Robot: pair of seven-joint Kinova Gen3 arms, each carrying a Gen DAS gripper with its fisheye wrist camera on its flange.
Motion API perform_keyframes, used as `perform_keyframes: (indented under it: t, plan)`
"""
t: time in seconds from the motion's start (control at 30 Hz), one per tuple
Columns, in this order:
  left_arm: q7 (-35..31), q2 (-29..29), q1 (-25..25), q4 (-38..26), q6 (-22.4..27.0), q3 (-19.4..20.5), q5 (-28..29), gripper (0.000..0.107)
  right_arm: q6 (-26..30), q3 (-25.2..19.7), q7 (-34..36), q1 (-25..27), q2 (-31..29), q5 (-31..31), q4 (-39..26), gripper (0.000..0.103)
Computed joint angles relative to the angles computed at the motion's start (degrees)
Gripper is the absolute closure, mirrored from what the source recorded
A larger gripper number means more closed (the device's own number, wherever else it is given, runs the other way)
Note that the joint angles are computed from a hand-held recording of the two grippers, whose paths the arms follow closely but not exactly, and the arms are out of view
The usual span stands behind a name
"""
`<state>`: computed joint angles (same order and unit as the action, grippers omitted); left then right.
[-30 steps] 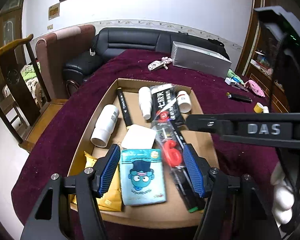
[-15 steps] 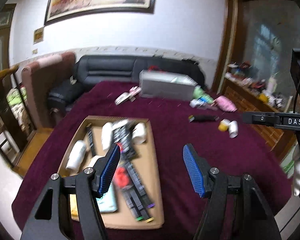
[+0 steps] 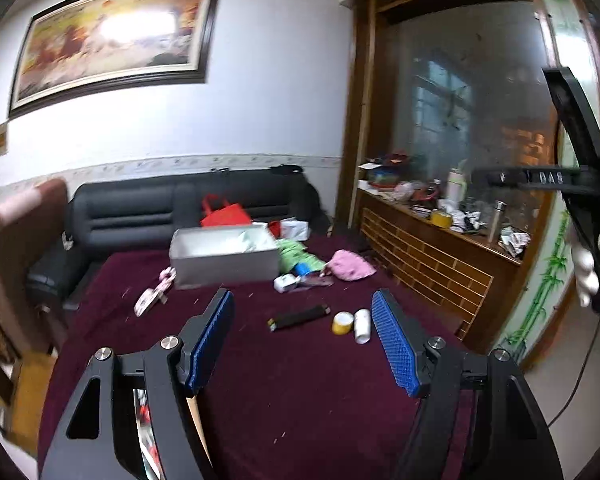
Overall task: Organize objects
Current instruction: 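Move both tools from the box to the yellow tape roll and white bottle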
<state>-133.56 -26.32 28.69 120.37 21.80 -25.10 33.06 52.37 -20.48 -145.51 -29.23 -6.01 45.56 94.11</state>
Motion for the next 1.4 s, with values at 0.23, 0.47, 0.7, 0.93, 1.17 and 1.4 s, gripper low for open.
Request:
perform_keyframes:
  t: [0.23,0.47,0.7,0.93,1.17,1.4]
  plan:
    - [5.2,8.9,-9.9,-15.5,5.4,11.1,-4.7,0.042,16.3,-1.3,10.6,2.7,4.0,3.6,-17.4,0.042]
    - [18.5,21.0,-21.9,-31.3,8.9,25.2,-16.7,0.041,22.3,10.8,17.8,-2.1,10.2,3.1,-30.9,0.026]
    - [14.0,33.9,-25.2,-33.7,11.7,29.1,-9.5,0.040,7.0,10.4,21.0,9.9,13.9,-12.1,-20.3,0.026]
    - [16.8,47.1,-27.0,-32.1,11.5,33.1,-9.6,0.040,-4.2,3.0,25.2,22.9,27.8,-28.4,-13.7,0.026]
    - [18.3,51.3,-27.4,-25.5,6.0,35.2,-12.2,0.040,-12.3,10.8,30.2,21.1,37.5,-44.1,-12.4,0.036]
    - [23.6,53.3,-24.3,-22.5,1.1,33.6,-17.7,0.041,-12.3,21.2,27.4,11.8,39.5,-43.0,-13.4,0.040]
